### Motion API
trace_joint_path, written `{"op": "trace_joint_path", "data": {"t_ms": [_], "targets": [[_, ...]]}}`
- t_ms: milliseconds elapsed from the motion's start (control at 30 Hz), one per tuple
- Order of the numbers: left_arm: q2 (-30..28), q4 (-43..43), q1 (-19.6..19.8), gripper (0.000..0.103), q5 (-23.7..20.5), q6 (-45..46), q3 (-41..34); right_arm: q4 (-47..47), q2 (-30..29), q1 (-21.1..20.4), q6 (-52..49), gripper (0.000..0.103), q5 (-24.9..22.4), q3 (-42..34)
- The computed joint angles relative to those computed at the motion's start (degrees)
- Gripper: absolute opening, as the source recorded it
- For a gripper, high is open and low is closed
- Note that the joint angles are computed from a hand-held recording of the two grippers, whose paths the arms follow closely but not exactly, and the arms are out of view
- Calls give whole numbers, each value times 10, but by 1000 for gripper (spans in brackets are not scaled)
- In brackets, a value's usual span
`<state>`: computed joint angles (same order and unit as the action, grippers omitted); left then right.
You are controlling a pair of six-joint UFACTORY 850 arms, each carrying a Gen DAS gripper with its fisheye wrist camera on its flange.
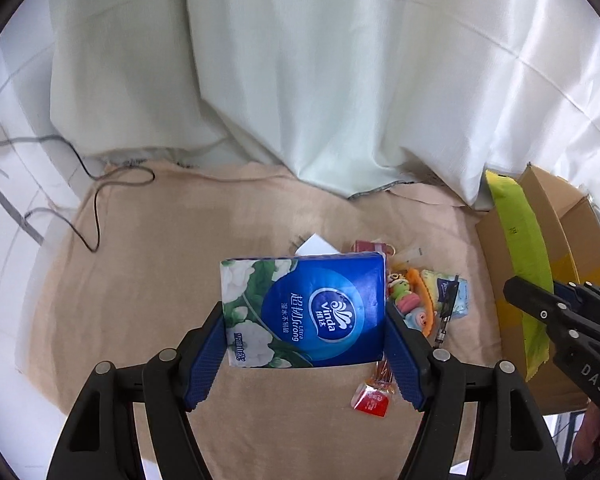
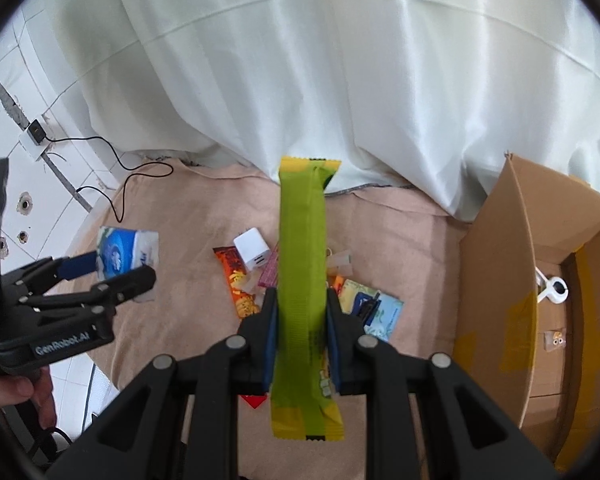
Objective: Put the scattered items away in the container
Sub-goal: 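Carry both items over the cardboard box and open both tools to drop them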
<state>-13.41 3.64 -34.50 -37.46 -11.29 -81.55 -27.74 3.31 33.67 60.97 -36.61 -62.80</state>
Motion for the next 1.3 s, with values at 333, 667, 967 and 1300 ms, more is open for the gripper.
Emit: {"op": "trace_joint_path", "data": {"t_ms": [333,667,967,1300], "targets": [[-47,9,-43,73,-28,6,-109,-68,71,-14,83,25,-78,26],[-162,-13,-123,73,-81,45,-314,-98,177,-53,113,25,-183,82],[-261,-38,-199,73,-133,67,-458,-57,252,-88,96,25,-224,152],[-306,-24,-244,73,-158,68,-457,18,296,-123,75,25,-207,228]]}}
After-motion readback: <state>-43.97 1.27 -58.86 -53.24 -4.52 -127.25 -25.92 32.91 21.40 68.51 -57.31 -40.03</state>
